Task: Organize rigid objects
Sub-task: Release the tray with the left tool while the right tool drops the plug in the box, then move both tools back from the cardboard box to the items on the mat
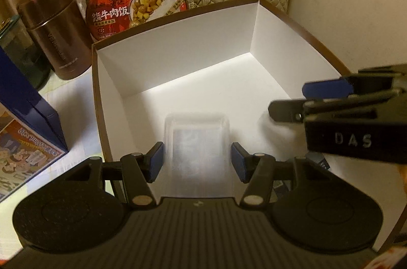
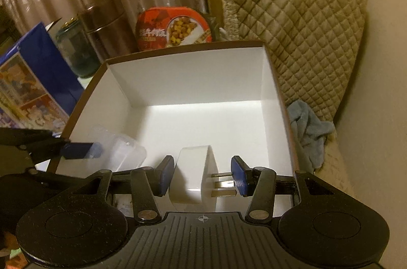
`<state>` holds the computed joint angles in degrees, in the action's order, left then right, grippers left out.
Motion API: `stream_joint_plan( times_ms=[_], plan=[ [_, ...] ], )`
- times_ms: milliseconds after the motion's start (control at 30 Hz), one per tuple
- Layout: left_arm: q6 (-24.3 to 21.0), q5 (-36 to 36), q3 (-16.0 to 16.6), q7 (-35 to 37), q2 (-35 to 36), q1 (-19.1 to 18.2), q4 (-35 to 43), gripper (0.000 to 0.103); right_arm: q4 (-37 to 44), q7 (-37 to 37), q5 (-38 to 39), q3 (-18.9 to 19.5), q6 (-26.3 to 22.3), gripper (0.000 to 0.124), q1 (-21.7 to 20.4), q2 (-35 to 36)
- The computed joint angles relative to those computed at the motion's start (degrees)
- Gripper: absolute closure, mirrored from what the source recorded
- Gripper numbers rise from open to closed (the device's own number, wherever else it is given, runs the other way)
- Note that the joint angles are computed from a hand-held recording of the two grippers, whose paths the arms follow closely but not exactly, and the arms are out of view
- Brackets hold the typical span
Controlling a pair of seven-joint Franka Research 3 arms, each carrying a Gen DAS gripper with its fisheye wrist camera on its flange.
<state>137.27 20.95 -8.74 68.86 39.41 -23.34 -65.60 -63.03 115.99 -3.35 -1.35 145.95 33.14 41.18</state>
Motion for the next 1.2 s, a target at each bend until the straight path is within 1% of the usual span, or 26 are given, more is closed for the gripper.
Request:
stream_joint_plan(
  times_ms=[33,100,200,300,400,733,933,1067,1200],
  plan=[
    [0.24,-0.01,-0.09,0.17,-0.22,0.06,-0.38,0.05,-0.61,-0.26,0.13,0.18,0.71,0.078,-0.11,-0.31],
    [0.39,-0.22,-0.3,0.41,-0.79,0.24,-1.22,0.048,-0.68,-0.9,0.26,0.38,0.47,0.077,-0.15,-0.55],
    [2.48,-1.45,-1.35,0.76,-3.5,1.44,-5.31,0.048,-3.61,-0.26,-0.22,-0.06,1.36,0.076,0.27,-2.62],
    [4.9,-2.62,-2.24,0.92,-6.92,2.52,-10.27,0.048,-8.83,-0.23,0.6,0.77,4.17,0.075,-0.1,-5.99],
    [6.4,-3.61,-2.93,0.77,-9.91,3.34,-14.31,0.048,-13.74,0.71,0.42,0.72,6.28,0.073,0.24,-9.33],
    [11.07,-5.49,-4.36,-1.81,-21.19,5.21,-27.7,0.048,-26.47,5.45,-1.11,1.31,12.3,0.068,1.04,-18.71],
    [12.5,-6.59,-5.04,-3.21,-28.29,6.24,-35.52,0.048,-32.07,10.26,-4.55,1.34,14.46,0.066,2.39,-23.39],
    [13.94,-7.2,-5.18,-4.37,-33.28,6.82,-41.05,0.048,-35.19,15.23,-8.78,1.1,15.56,0.065,3.65,-26.33],
    [15.49,-8.87,-5.27,-4.76,-38.18,7.38,-46.48,0.048,-37.36,19.33,-12.28,2.0,15.89,0.064,3.79,-28.53]
  ],
)
